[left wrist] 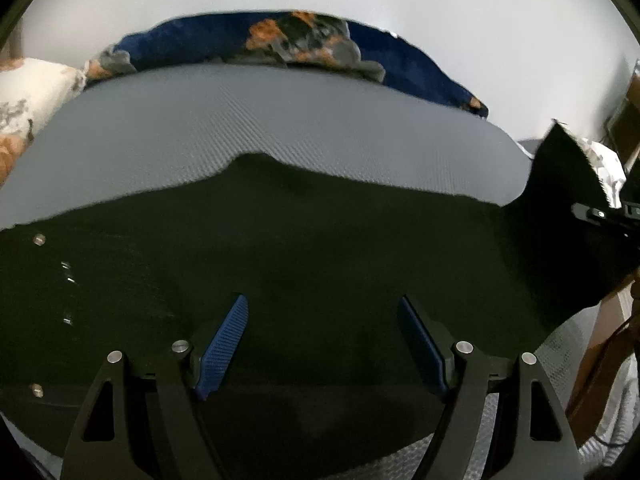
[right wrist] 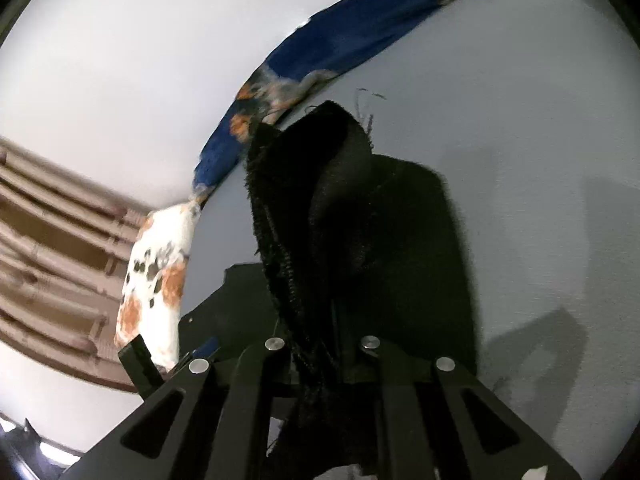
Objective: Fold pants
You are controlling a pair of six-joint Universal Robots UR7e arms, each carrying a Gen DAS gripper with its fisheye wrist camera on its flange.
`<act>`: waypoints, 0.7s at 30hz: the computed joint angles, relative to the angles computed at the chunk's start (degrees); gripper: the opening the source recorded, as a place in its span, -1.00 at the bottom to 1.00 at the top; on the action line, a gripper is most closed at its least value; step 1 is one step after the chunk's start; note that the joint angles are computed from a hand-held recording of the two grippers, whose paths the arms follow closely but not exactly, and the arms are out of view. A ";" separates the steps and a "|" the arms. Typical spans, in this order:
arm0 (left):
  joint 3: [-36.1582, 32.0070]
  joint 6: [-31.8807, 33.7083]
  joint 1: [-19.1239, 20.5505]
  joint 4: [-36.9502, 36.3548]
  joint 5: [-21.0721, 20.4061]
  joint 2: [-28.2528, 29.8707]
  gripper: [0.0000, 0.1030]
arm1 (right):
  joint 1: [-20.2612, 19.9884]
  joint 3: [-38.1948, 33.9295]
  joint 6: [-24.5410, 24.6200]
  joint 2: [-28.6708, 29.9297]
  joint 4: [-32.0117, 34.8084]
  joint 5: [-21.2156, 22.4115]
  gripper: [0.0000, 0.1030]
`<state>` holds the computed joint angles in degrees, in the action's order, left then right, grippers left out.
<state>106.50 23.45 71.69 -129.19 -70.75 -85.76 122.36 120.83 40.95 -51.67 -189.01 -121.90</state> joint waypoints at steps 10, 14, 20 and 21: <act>-3.36 1.51 2.90 1.97 -3.69 -2.13 0.50 | -2.57 -14.28 -4.57 13.21 5.07 9.69 -0.84; -5.48 1.09 4.24 3.64 -5.26 -2.04 0.50 | -3.09 -19.23 -5.30 17.87 8.40 11.84 -0.84; -9.47 -0.78 6.19 7.78 -8.29 -1.26 0.50 | -2.79 -26.75 -7.84 23.51 18.12 11.40 -0.77; -10.27 -1.35 6.56 8.72 -8.98 -0.95 0.50 | -2.70 -27.58 -8.15 24.09 19.46 11.22 -0.69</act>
<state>96.23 22.10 78.26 -120.47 -79.73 -86.71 119.66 93.25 32.81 -27.58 -169.55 -110.68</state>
